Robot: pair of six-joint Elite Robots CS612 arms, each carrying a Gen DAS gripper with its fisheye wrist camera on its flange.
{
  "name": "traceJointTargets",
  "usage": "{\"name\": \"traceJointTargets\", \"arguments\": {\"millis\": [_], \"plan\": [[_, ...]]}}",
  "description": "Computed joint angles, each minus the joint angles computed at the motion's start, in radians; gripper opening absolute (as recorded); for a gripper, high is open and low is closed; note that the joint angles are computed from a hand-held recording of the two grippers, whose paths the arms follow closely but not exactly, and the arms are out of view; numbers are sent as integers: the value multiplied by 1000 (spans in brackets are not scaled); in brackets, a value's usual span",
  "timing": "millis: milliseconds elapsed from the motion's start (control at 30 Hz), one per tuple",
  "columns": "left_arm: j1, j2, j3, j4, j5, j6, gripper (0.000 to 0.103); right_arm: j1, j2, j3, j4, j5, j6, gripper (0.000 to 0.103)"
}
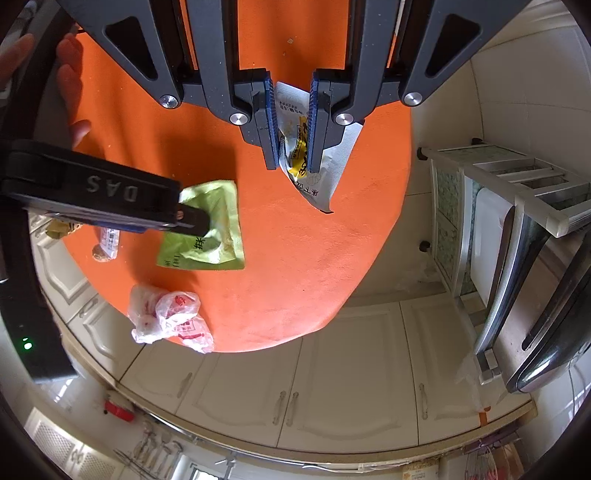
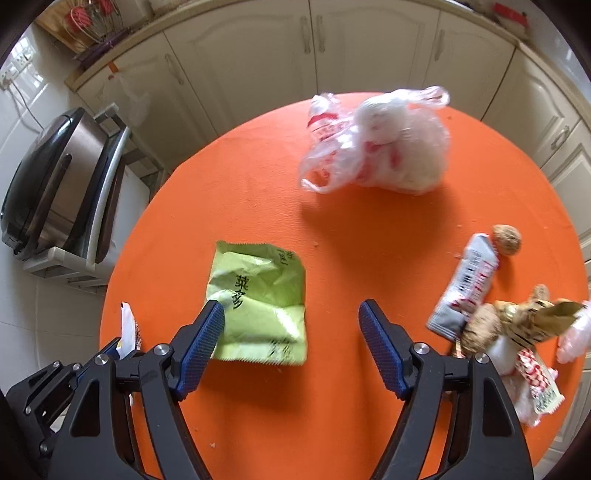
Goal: Collect trash
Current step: 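Grasp the green snack bag with the right tool while the left tool holds the wrapper, then carry the green bag and white wrapper with both tools to the blue bucket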
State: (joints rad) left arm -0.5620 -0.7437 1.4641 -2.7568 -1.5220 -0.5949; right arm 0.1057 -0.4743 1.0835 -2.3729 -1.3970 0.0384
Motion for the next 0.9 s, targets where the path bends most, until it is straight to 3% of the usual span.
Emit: {"name": "traceJointTargets", "arguments": {"millis": [33,100,267,467,667,900], "plan": [[2,1,-3,1,0,-3,10,2,6,-8,11,4,-2,67],[4,6,-11,6,1,-3,10,4,-1,9,-20,-4,-15,41],[7,20,-35,22,-3,-9,10,-3,-29,55,-34,26,-21,25],[-5,24,-43,23,1,5,10,-21,-84,157,-79,61,-5,17],[-27,21,-48,22,-13,36,10,-54,-159,295,-150,85,10,14],[-71,16,-57,25,-25,97,10,-112,-251,473,-309,87,78,14]]}}
